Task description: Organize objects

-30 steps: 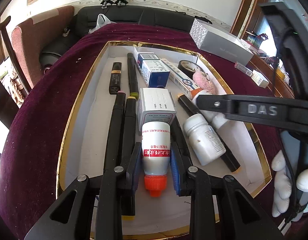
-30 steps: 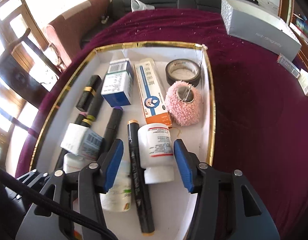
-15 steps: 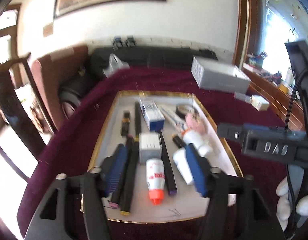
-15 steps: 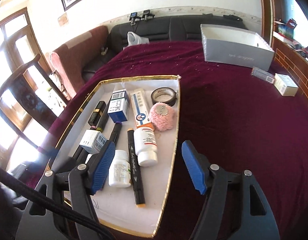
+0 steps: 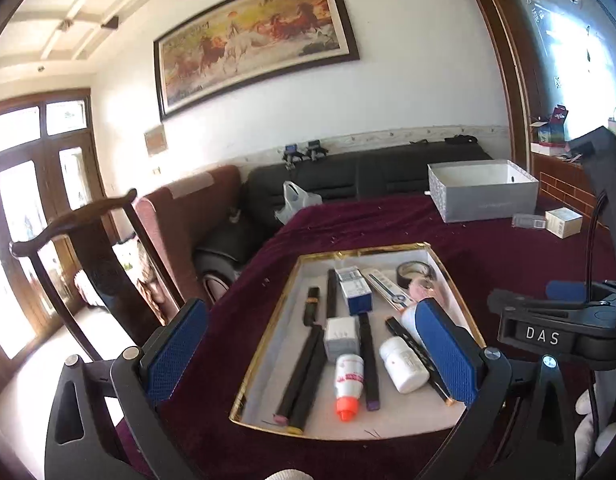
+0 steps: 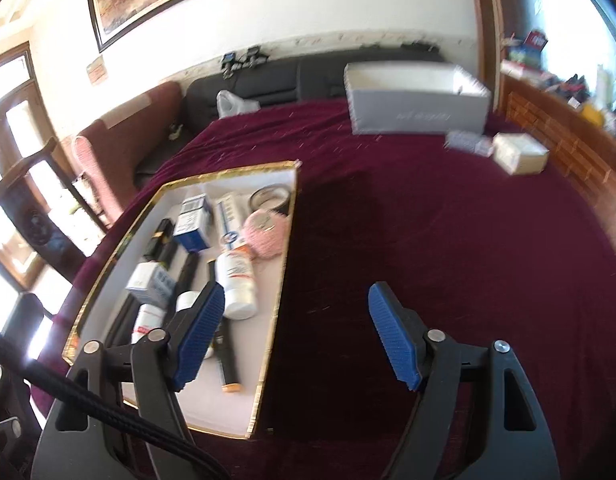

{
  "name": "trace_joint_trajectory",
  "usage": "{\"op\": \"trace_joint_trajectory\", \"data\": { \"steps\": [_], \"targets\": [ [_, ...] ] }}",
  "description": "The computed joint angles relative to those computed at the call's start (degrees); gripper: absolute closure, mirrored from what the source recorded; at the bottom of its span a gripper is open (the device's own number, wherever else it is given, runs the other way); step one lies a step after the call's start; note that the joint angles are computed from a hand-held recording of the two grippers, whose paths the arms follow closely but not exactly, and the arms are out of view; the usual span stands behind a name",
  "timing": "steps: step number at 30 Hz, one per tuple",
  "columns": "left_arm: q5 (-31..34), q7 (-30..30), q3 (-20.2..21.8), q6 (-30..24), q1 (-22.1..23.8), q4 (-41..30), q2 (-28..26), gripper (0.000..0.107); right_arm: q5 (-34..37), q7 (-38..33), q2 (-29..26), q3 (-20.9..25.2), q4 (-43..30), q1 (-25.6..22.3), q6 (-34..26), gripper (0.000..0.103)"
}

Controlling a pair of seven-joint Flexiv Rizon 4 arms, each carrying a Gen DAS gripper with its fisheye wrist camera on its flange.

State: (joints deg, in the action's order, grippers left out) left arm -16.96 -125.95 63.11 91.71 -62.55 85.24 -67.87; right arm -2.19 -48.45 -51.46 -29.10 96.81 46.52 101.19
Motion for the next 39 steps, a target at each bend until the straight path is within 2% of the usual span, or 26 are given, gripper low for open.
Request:
{"op": "trace_joint_trajectory", "data": {
  "steps": [2,4,7,9,10,13,15,25,31,39],
  "targets": [
    [1.63,1.41,-6.43,1.83,3.26,0.44,4.09,0.005,2.6,0.98,-1.97,-7.33,1.76,5.76,1.52,0.023],
    [0.56,3.05,-9.83,2.68,4.84,1.28,6.01,0.005,6.2,1.36,-5.05,-14.99,3.46,11.86,2.91,0.022],
    [-0.95,3.09,-11.06,2.56,5.39,2.04,6.89,0.005,12.42,2.22,-10.74,-24.32,5.2,19.1,4.72,0.015],
    [-1.58,2.94,-11.82,2.47,5.85,2.68,7.57,0.005,14.98,2.25,-13.08,-26.82,5.38,20.99,5.42,0.007],
    [-1.92,2.66,-12.12,2.56,6.08,3.07,7.85,0.005,15.58,1.96,-13.47,-27.18,5.41,21.36,5.55,0.0],
    [-2.89,1.81,-11.6,2.69,5.76,4.06,7.85,0.005,17.13,1.58,-15.71,-28.98,5.27,22.85,5.42,0.0],
    [-3.04,2.01,-12.79,3.35,6.45,4.56,8.38,0.005,17.22,1.15,-16.36,-29.32,5.16,23.38,5.18,0.0],
    [-5.69,3.99,-17.17,4.76,9.13,6.44,10.02,0.005,13.59,-2.99,-15.39,-26.3,4.66,23.75,3.65,0.0],
    [-6.04,5.98,-22.67,5.07,13.06,6.69,11.78,0.005,12.02,-4.76,-15.04,-24.93,4.04,23.51,3.06,0.0],
    [-4.76,6.62,-26.52,4.36,16.23,6.18,12.79,0.005,10.79,-6.35,-14.77,-23.88,3.53,23.32,2.56,0.0]
  ]
}}
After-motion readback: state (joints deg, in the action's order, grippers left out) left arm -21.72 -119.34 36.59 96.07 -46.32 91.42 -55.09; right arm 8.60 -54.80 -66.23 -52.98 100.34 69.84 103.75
